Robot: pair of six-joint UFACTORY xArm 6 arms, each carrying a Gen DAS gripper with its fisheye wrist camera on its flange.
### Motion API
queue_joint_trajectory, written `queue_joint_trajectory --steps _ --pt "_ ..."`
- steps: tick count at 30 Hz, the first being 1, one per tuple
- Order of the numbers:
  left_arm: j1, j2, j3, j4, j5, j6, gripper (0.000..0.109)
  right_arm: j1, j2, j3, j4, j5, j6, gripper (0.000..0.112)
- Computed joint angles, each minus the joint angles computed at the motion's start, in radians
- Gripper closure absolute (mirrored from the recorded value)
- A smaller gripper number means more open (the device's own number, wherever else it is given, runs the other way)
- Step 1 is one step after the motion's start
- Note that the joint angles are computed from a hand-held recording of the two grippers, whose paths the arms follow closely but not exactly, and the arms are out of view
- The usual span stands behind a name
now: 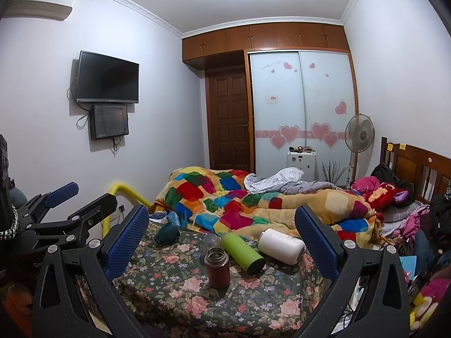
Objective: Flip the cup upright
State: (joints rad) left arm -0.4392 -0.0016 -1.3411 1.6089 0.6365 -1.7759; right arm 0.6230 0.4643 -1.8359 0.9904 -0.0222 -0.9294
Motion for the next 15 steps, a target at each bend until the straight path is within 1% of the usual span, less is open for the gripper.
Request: queue_joint_trajectory --steps 3,4,5,6,11,15 --pt "0.003 0.000 -0.002 -0.010 -0.008 0.006 0.006 0.001 -0.002 0.002 0.001 -0.004 -0.001 0.009" --pt "0.004 0.000 -0.003 -0.011 -0.010 0.005 0.006 0.002 0.000 0.000 0.043 -0.005 -0.042 0.009" --pt "0.004 0.000 -0.004 -0.014 -0.012 0.007 0.006 0.004 -0.003 0.004 0.051 -0.007 -0.051 0.009" --pt "0.005 -0.001 -0.005 -0.015 -0.015 0.008 0.006 0.002 0.000 0.002 0.027 -0.008 -0.028 0.009" --pt "0.016 -0.002 -0.007 -0.022 -0.040 0.003 0.006 0.005 -0.008 0.012 0.117 -0.012 -0.111 0.009" --pt "0.025 -0.002 -0.008 -0.019 -0.060 -0.007 0.006 0.001 0.001 0.000 0.089 -0.009 -0.085 0.009"
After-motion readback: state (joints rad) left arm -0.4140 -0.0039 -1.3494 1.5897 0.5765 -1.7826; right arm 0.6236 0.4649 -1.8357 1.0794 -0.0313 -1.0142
